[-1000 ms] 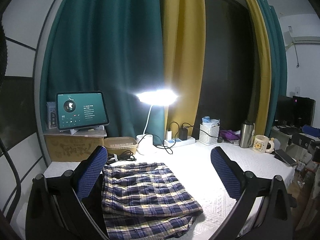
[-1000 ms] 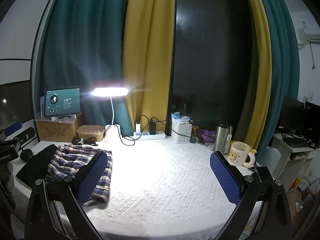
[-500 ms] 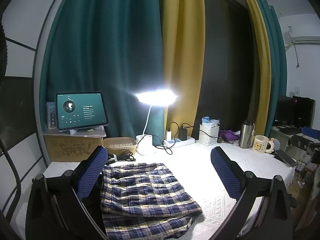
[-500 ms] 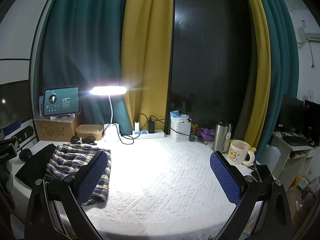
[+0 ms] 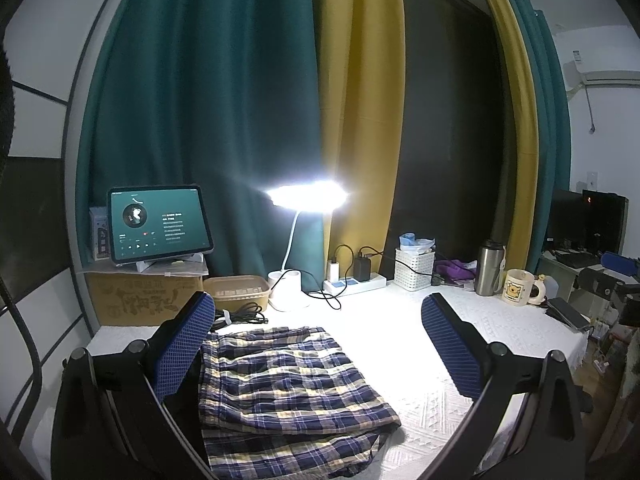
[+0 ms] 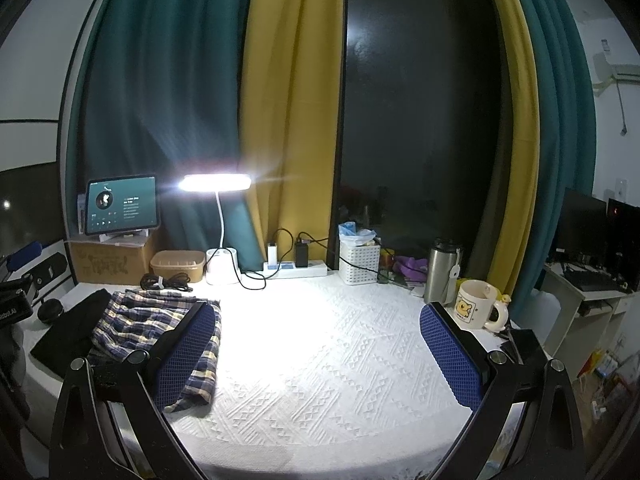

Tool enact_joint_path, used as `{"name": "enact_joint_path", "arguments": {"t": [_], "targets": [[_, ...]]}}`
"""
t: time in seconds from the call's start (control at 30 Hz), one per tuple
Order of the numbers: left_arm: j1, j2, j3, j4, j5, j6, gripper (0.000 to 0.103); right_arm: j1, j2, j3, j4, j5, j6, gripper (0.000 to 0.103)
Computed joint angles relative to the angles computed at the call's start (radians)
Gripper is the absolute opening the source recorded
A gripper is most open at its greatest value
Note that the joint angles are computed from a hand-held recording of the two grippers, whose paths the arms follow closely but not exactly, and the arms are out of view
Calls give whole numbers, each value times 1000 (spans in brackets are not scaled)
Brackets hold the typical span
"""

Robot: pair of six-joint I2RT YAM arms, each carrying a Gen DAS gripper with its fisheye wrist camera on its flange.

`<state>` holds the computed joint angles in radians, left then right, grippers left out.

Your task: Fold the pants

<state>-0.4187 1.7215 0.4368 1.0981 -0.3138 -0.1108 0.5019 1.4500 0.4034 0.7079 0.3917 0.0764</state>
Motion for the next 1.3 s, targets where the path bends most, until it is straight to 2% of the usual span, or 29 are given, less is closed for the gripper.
{"name": "enact_joint_path", "arguments": {"t": [1.3], "targets": [[2,2,-9,27,17,13,102,6,5,12,-11,7,4,103]]}}
